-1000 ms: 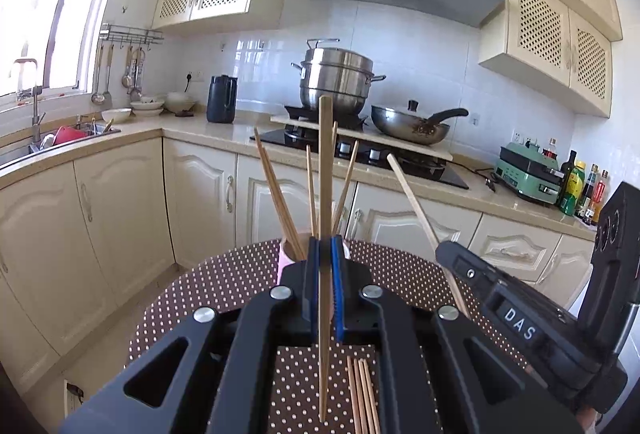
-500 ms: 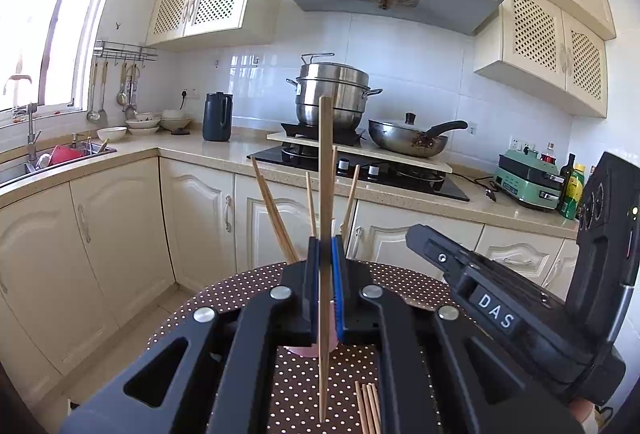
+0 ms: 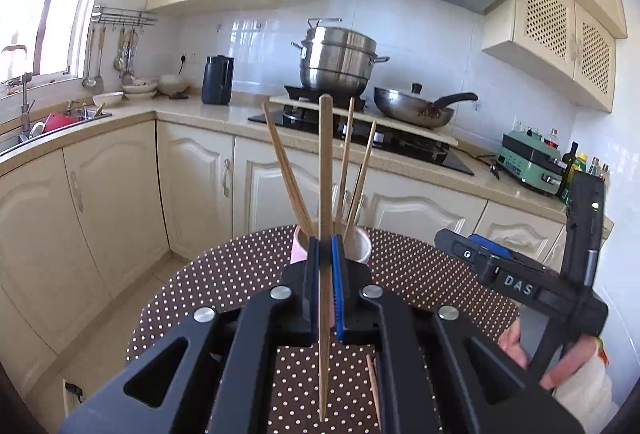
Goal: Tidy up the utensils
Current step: 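Lower both chopsticks into the pink cup and open both grippers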
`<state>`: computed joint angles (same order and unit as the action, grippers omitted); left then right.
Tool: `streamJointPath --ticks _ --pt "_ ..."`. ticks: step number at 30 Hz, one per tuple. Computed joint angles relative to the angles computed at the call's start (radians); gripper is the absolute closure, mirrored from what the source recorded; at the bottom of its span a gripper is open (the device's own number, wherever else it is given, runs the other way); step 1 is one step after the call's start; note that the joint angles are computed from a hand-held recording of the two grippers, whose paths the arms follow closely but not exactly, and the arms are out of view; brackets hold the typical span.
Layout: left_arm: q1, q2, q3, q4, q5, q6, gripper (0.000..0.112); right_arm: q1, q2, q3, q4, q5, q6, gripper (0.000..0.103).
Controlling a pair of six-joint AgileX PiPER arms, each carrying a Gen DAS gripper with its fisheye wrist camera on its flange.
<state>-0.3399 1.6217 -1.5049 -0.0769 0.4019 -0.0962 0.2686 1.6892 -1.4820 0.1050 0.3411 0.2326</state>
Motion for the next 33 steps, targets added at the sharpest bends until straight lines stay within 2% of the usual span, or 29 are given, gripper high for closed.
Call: streamJointPath --ticks 1,4,6,8,10,11,14,15,16,18,20,23,26,31,33 --pt "-0.001 0.008 -0.003 0.014 0.013 -0.015 0.106 -0.018 0.037 -0.044 0.047 0.071 -0.075 0.024" --pt "-0.005 0.003 0.014 0.057 0.005 -0.053 0.106 -0.032 0.099 -0.092 0.143 0.175 -0.218 0.024" --pt "0.012 0.006 -0.002 -0.032 0.032 0.03 0.106 -0.009 0.15 -0.144 0.045 0.241 -0.215 0.024" --pt "0.013 0.022 -0.041 -0.007 0.079 0.011 0.106 0.014 0.204 -0.2 -0.046 0.296 -0.192 0.034" --pt "0.019 0.041 -0.085 -0.004 0.127 0.007 0.106 0.024 0.28 -0.288 -0.079 0.392 -0.201 0.067" --pt "0.026 0.048 -0.1 -0.037 0.142 0.036 0.106 0.026 0.312 -0.328 -0.077 0.432 -0.217 0.07" --pt "0.029 0.068 -0.135 -0.025 0.169 0.03 0.106 0.035 0.357 -0.357 -0.117 0.449 -0.199 0.071" --pt "0.026 0.075 -0.146 -0.005 0.174 0.015 0.106 0.037 0.36 -0.357 -0.131 0.444 -0.186 0.076" --pt "0.025 0.084 -0.159 0.001 0.181 0.011 0.106 0.038 0.363 -0.362 -0.128 0.448 -0.188 0.093" --pt "0.025 0.1 -0.184 -0.004 0.196 0.014 0.106 0.046 0.379 -0.389 -0.154 0.468 -0.168 0.096" --pt "0.019 0.113 -0.203 0.015 0.205 -0.002 0.106 0.042 0.376 -0.383 -0.131 0.451 -0.165 0.097" --pt "0.016 0.119 -0.213 0.02 0.2 -0.002 0.106 0.021 0.312 -0.313 -0.082 0.37 -0.14 0.097" --pt "0.007 0.116 -0.214 0.04 0.18 -0.016 0.106 0.005 0.213 -0.213 -0.03 0.252 -0.109 0.097" --pt "-0.021 0.119 -0.237 0.124 0.152 -0.086 0.106 0.013 0.065 -0.101 -0.041 0.08 -0.038 0.098" --pt "-0.027 0.123 -0.257 0.138 0.148 -0.099 0.106 0.027 0.02 -0.075 -0.098 0.02 0.024 0.097"
